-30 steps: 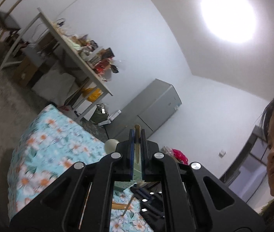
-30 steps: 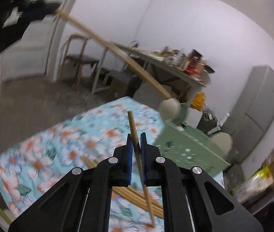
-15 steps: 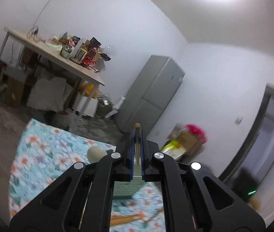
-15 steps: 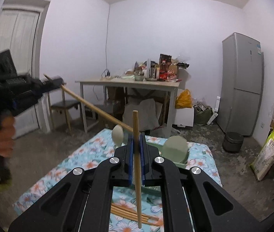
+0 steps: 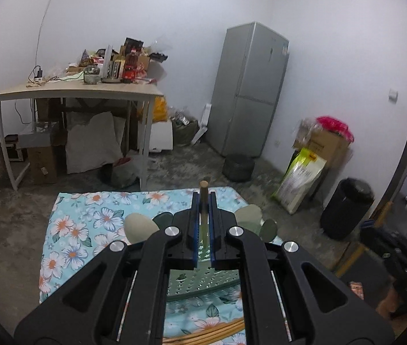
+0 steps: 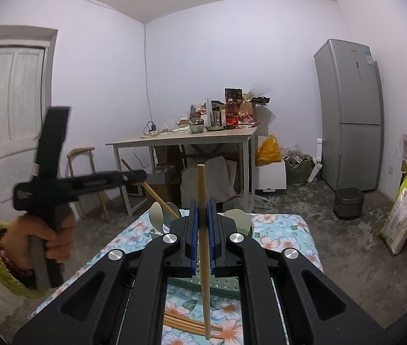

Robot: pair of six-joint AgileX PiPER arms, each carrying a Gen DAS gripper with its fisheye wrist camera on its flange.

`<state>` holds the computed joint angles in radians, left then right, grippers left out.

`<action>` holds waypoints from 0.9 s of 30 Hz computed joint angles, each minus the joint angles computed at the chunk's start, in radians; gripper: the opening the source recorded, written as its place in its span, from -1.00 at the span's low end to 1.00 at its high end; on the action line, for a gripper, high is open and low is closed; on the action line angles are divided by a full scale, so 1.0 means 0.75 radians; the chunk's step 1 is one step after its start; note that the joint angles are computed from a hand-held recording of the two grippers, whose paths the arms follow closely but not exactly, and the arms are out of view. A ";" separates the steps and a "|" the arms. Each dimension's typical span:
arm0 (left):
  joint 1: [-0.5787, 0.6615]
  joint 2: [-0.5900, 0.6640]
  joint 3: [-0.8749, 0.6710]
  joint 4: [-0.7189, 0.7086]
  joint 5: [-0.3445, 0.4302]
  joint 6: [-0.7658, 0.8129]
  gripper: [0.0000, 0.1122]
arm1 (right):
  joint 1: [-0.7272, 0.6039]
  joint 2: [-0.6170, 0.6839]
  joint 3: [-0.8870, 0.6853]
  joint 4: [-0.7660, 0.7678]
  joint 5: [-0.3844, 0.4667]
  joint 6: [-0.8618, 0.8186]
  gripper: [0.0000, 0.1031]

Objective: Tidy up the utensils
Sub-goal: 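Lower the chopsticks into the holder and open the left tool, then move the left tool back to the remaining chopsticks on the bed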

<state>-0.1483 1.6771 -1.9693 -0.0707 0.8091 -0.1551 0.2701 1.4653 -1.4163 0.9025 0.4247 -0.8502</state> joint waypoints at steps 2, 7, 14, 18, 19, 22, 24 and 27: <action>-0.013 0.073 -0.094 0.032 0.046 -0.014 -0.92 | -0.022 0.003 -0.004 0.043 0.019 -0.024 -0.88; -0.017 0.182 -0.217 -0.012 0.075 -0.016 -0.59 | -0.054 0.012 -0.017 0.108 0.059 -0.053 -0.88; 0.005 0.053 -0.013 -0.086 -0.110 -0.044 -0.02 | -0.109 0.105 -0.159 0.146 0.180 -0.023 -0.88; 0.031 -0.099 0.191 -0.088 -0.229 -0.041 0.21 | -0.141 0.185 -0.291 0.194 0.280 -0.004 -0.88; 0.035 -0.123 0.220 -0.086 -0.242 -0.047 0.25 | -0.140 0.211 -0.341 0.189 0.299 0.015 -0.88; 0.073 -0.246 0.393 -0.110 -0.315 -0.037 0.35 | -0.125 0.272 -0.472 0.161 0.321 0.056 -0.88; 0.109 -0.331 0.522 -0.127 -0.355 -0.033 0.39 | -0.107 0.314 -0.567 0.125 0.326 0.091 -0.88; 0.168 -0.414 0.654 -0.193 -0.363 0.007 0.40 | -0.072 0.373 -0.695 0.055 0.320 0.153 -0.88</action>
